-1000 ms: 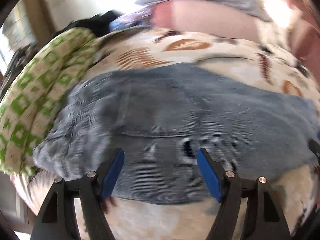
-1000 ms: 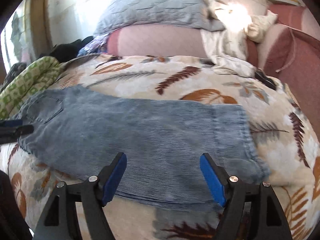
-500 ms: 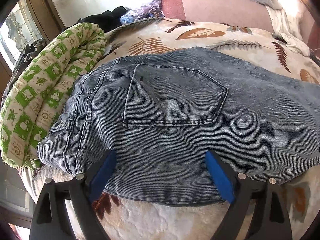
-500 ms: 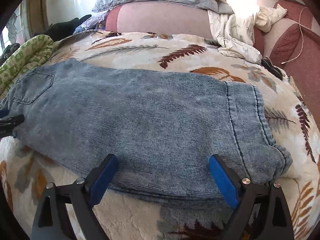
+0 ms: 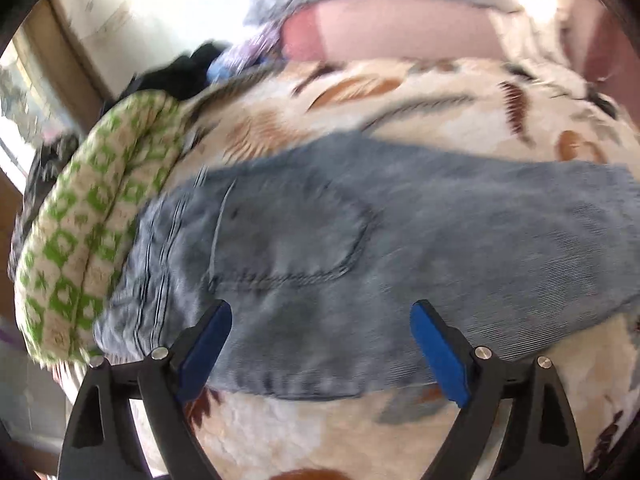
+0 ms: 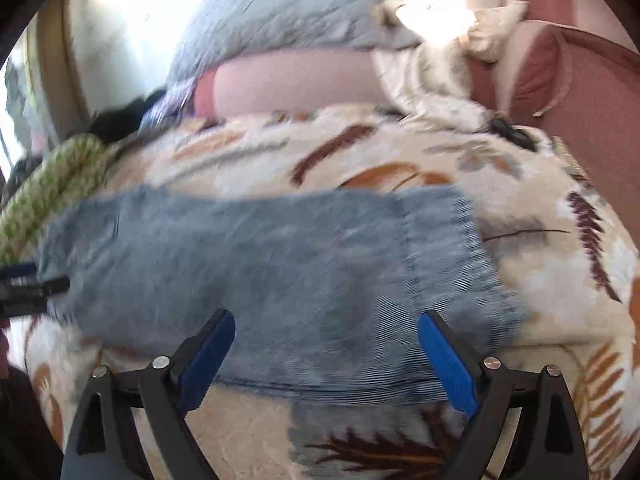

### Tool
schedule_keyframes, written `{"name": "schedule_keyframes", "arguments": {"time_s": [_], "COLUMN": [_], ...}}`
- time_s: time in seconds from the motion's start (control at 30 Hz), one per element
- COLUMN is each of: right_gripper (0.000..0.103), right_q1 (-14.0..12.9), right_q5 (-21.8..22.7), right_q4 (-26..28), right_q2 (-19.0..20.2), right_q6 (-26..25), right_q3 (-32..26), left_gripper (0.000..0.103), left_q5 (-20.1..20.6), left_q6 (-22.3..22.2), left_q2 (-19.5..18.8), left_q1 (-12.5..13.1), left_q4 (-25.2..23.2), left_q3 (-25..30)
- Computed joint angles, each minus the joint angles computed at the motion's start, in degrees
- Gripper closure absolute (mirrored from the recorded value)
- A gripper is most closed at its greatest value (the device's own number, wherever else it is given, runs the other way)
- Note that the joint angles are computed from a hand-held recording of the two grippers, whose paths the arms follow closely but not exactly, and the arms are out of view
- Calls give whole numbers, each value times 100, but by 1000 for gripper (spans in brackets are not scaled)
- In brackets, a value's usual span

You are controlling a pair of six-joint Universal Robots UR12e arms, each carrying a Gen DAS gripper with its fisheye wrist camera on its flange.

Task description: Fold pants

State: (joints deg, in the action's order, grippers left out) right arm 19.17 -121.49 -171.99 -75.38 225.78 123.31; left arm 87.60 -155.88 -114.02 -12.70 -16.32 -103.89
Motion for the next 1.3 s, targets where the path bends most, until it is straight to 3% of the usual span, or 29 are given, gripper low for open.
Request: {"name": "schedule_keyframes", "arguments": {"time_s": [0.2,0.43,0.77,0.87,1.07,1.3], "right_gripper": [8,7,7,7,7,7], "right_q1": [52,-96,-345,-387,-468,-585], "right_q5": [-173,607,1102,1163,1343,1454], "right_q4": [-1092,-2315,-2944,-2987,-3194,-3522], "right_q2": [-276,-337,-155,-108,-49,18], "right_q6": [451,1448,2418,2513,2744,3204], "right_q3": [464,974,1236,1239,1316,1460], "left_gripper": [12,12,12,12,12,12], "left_q5": [-457,-548,-996,-801,-811,-1162], "left_q6": [442,1210,2141,2238,2156,2910], "left_q2": [111,-138,-441,-570,-780,-914], "left_q1": [-165,-530,-1017,-1165,-1323,-1453], "left_q4": [28,-141,-928,-1013,-1588,-1972], "left_q3": [79,553,1117,1276,1662,1917]}}
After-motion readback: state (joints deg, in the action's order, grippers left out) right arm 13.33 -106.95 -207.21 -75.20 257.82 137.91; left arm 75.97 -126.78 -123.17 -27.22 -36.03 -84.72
